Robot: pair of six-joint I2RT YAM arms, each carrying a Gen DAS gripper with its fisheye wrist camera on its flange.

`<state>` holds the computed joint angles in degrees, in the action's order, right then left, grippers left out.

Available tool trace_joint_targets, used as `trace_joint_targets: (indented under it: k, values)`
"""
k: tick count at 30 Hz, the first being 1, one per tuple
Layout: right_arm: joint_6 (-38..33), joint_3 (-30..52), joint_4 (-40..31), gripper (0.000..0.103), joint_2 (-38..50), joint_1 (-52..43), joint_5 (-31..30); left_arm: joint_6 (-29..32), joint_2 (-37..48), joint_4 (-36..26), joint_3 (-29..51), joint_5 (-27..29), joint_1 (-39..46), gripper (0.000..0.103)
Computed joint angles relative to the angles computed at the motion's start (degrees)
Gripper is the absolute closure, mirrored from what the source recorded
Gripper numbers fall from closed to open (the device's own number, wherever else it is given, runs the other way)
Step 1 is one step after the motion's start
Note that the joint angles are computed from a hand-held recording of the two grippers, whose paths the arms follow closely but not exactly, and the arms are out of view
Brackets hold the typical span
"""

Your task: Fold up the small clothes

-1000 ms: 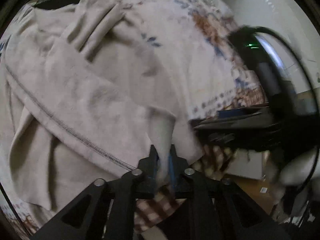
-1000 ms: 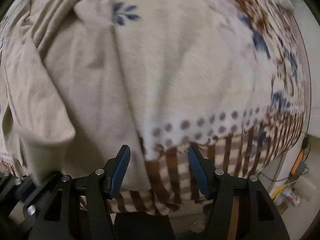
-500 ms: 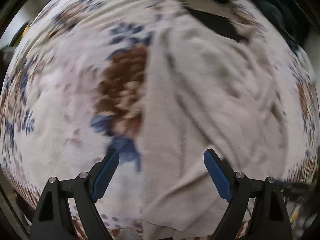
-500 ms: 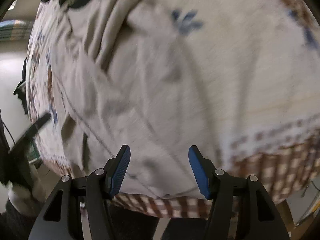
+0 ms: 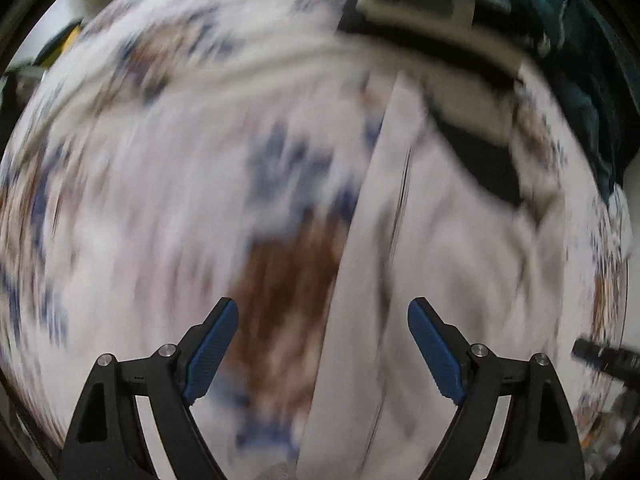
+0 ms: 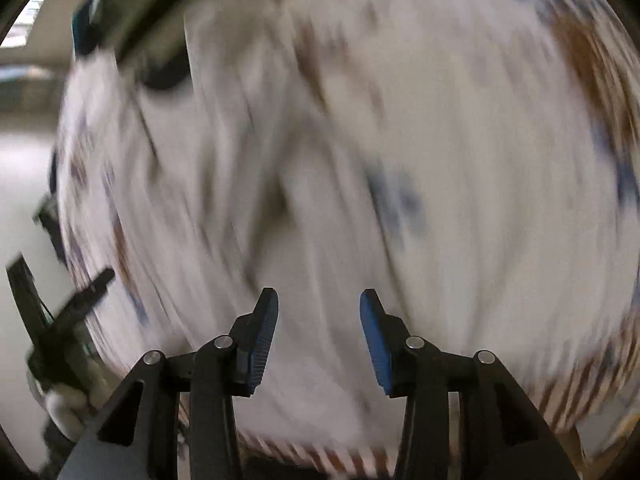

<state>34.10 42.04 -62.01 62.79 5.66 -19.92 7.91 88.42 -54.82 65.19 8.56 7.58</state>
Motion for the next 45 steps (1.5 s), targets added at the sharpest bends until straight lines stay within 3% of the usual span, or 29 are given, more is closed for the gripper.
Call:
trace_joint_targets:
  k: [3, 5, 8, 10, 11, 13, 17, 26, 29, 32, 33, 34, 35, 36, 37, 38, 40, 45]
  values:
    - [-5.51, 8.81, 7.68, 0.058, 11.90, -7.81, 1.23, -1.34, 13.20, 2.44, 12.35, -1.17, -4.34, 0.017]
    - [-8.87, 17.21, 11.31, 0.059, 22.07, -12.03, -0.09, 0.02, 21.78, 0.53, 20.90, -0.40, -5.24, 0.017]
    - [-7.97, 28.78, 13.26, 0.059, 35.93, -12.46, -4.74, 0.01, 29.40, -0.42, 28.34, 1.17, -8.55, 0.019]
    - [-7.14, 36.65, 10.82, 0.059, 44.57, -11.18, -6.89, 0.78, 30.90, 0.77, 29.37, 1.32, -9.96, 0.057]
    - [-5.36, 39.11, 10.57, 0.067, 47.82, -8.64, -5.95, 0.95, 32.40, -0.45, 31.34, 0.57, -10.35, 0.097]
    - [-5.26, 42.91, 9.20, 0.099, 52.38, -6.29, -3.36, 0.37, 35.80, -1.20, 35.51, 1.19, -10.35, 0.099]
    - [-6.98, 47.61, 8.05, 0.099, 55.72, -5.38, 3.77, 1.43, 34.95, 1.29, 33.59, 1.08, -9.16, 0.099]
    - [-9.11, 57.95, 5.60, 0.100, 66.54, -5.46, 7.84, 1.15, 38.01, 0.39, 35.74, 2.30, -7.92, 0.098]
    - [-7.80, 57.84, 6.84, 0.100, 67.16, -4.83, 7.39, 0.88, 39.81, -2.63, 39.12, 4.17, -7.60, 0.095]
    - [-8.37, 57.94, 5.12, 0.096, 66.67, -5.96, 3.02, 1.77, 38.96, -6.79, 41.44, 8.07, -5.88, 0.095]
    - [-9.81, 57.11, 4.47, 0.092, 65.42, -6.95, 1.33, 2.51, 37.21, -6.46, 40.30, 8.33, -5.32, 0.094]
    - [-11.21, 56.10, 4.38, 0.074, 63.96, -7.51, 0.22, 3.01, 34.53, -5.04, 38.05, 7.46, -5.18, 0.090]
    - [-12.41, 54.55, 4.68, 0.048, 61.92, -8.00, -0.47, 3.29, 32.54, -4.01, 36.31, 6.70, -5.00, 0.070]
    - [-12.71, 53.13, 5.14, 0.039, 60.03, -8.19, -0.70, 3.35, 30.43, -3.97, 35.02, 6.30, -4.57, 0.031]
    - [-12.74, 51.37, 5.77, 0.034, 57.74, -8.48, -1.15, 3.07, 28.58, -4.29, 34.02, 6.13, -4.04, 0.011]
    - [-12.76, 49.04, 6.21, 0.034, 54.70, -9.07, -1.99, 3.14, 26.54, -4.52, 32.78, 6.36, -3.31, 0.000]
    - [-12.79, 44.83, 6.17, 0.034, 49.11, -9.84, -2.39, 3.36, 22.05, -3.54, 28.74, 6.57, -1.79, 0.000]
    - [-13.85, 30.52, 3.82, 0.034, 32.27, -11.89, -6.93, 3.78, 8.77, -7.99, 16.06, 10.16, 2.85, 0.000]
